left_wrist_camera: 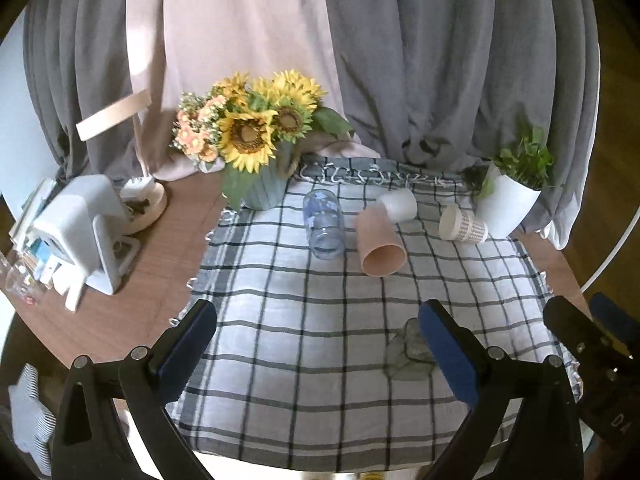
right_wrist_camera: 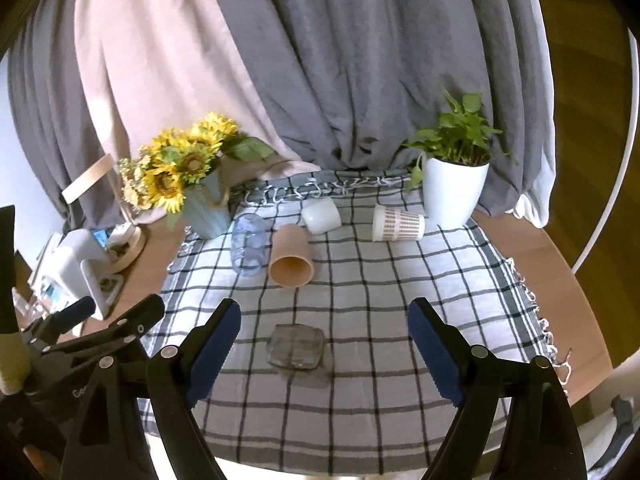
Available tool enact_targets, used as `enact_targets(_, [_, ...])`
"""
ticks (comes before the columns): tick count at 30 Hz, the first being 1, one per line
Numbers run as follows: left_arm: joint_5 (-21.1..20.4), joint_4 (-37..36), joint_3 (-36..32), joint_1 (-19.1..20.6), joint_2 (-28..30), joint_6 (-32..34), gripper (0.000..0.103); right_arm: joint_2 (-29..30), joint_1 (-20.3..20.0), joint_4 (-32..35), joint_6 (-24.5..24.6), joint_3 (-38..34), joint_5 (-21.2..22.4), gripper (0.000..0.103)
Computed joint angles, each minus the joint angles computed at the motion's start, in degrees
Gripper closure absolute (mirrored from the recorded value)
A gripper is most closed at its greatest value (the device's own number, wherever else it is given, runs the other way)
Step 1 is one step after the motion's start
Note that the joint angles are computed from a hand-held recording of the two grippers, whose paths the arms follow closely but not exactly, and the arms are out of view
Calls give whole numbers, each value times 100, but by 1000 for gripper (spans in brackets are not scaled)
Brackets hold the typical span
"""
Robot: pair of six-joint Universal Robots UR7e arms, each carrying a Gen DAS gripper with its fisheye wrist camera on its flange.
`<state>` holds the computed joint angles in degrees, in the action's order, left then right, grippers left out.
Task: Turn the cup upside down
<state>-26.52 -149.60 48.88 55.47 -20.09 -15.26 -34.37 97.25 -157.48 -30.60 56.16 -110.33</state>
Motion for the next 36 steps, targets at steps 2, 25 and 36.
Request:
enact_targets(2, [78,-86,105,-8,-48,103,0,-47,24,-185,2,165,28,18])
enact_targets(25, [-126,-453,213,29,-126,659,0,-75,154,-887,-2,509,-123,18])
enact_targets(36, [-108,-448,202,28,-116,645,0,-67,160,-901,9,501,-120,18])
